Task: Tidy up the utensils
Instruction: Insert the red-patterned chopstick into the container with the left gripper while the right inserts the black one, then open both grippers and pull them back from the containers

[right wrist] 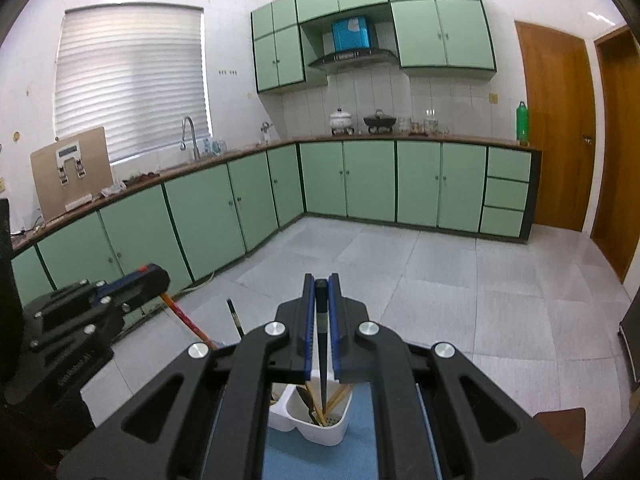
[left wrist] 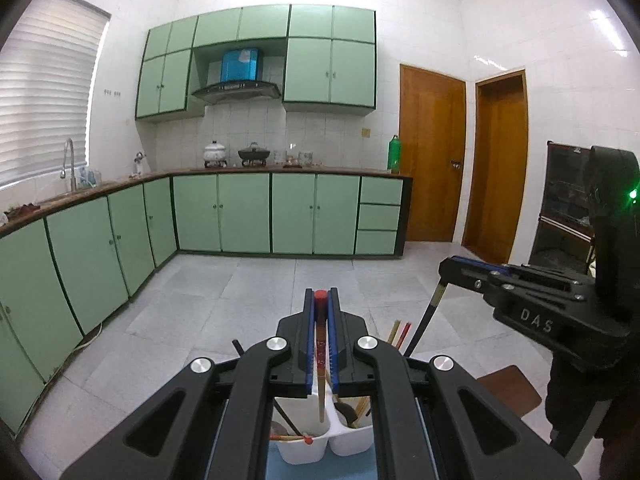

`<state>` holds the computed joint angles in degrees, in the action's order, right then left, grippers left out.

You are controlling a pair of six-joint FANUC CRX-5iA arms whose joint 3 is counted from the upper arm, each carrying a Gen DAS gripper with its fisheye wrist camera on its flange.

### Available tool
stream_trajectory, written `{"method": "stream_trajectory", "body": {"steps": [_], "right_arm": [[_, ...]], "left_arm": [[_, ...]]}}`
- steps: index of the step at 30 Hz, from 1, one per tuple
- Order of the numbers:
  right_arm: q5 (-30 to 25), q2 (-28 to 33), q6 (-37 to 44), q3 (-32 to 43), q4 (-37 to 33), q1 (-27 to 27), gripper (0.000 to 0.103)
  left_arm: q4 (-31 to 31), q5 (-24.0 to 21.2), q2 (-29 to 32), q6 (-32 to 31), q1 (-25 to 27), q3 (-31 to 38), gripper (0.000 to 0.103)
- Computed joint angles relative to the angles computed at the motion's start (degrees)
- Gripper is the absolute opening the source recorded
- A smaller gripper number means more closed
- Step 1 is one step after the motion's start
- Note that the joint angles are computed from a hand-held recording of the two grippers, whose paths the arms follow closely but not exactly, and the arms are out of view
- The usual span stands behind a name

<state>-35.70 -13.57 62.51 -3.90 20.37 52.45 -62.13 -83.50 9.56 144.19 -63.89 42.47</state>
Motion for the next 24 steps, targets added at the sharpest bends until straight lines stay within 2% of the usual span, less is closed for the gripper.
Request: {"method": "stream_trajectory", "body": {"steps": [7, 11, 15, 17, 19, 20, 22, 24], "right_arm": [[-0.2, 1.94, -2.62, -2.22, 2.23, 1.11, 0.006], [-1.12, 2.27, -3.7, -3.99, 3.24, 1.9, 0.007], [-0.72, 0.71, -6.55, -7.06, 5.53, 2.71, 0.013], [0.07, -0.81, -8.82, -8.87, 7.41, 2.85, 0.016], [0.56, -2.41, -11.06, -10.46, 9.36, 3.02, 0.023], [0.95, -3.82, -12.87, -11.75, 10.83, 3.24, 0.025], [1.44, -5.57, -14.28, -13.07, 11.72, 3.13, 0.038], [1.98, -8.3, -17.01, -15.44, 13.79, 3.57, 0.046]], "left_arm": [[8.19, 1.61, -0.14, 0.03, 5.75, -3.46, 0.006], [10.15, 1.46, -0.17, 0.44, 7.03, -4.9, 0.008], [10.15, 1.39, -1.23, 2.48, 6.72, -6.38, 0.022], [8.18, 0.36, -1.65, 3.09, 5.08, -6.53, 0.028], [6.39, -0.65, -1.95, 3.49, 3.69, -6.47, 0.039], [4.89, -1.62, -1.99, 3.99, 2.26, -6.3, 0.042], [2.56, -3.32, -2.1, 4.61, -0.12, -5.99, 0.048], [1.15, -4.44, -2.29, 5.28, -1.85, -5.98, 0.058]]}}
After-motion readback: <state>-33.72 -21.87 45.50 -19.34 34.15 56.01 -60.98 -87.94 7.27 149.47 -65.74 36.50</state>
